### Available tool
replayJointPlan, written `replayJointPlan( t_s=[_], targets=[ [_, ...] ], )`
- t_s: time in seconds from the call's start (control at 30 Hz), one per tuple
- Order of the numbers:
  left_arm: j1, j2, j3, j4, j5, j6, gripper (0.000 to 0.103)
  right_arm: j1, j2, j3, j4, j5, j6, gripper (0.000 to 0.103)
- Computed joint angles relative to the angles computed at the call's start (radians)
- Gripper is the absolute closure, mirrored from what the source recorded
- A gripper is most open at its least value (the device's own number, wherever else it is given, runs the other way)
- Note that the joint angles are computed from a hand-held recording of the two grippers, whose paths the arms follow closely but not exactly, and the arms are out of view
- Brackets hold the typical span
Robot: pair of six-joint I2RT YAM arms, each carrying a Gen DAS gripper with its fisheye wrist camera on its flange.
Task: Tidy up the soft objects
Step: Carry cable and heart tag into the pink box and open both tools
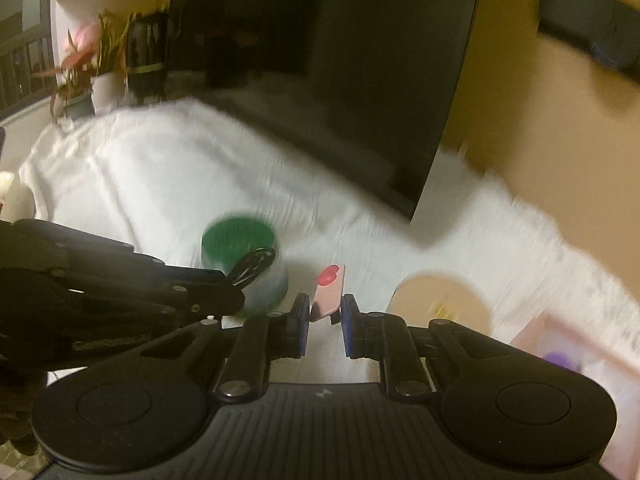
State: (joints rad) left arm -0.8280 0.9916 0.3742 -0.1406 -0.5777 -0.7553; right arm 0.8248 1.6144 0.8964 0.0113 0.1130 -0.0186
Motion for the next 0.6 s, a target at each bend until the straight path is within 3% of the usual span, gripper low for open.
replayJointPlan(
  t_s=[0.2,0.33,0.47,0.6],
  targets=[
    [0.042,0.076,0.141,0.007,-0.007,0.089,0.087,-0.055,-0.174,-0.029,-0.023,0.026,-0.047,0.087],
    [0.012,0.212,0.263,0.079,0.001,0.146,0.087,-0.151,-0.329,-0.093,-0.048,0.023,-0.085,0.087],
    [-0.032,0.403,0.399,0.165,0.061,0.195,0.087,-0.311,-0.471,-0.156,-0.076,-0.014,-0.117,0.087],
    [-0.072,0.605,0.532,0.222,0.165,0.206,0.087,-0.495,-0.513,-0.193,-0.093,-0.098,-0.145,0.086]
  ],
)
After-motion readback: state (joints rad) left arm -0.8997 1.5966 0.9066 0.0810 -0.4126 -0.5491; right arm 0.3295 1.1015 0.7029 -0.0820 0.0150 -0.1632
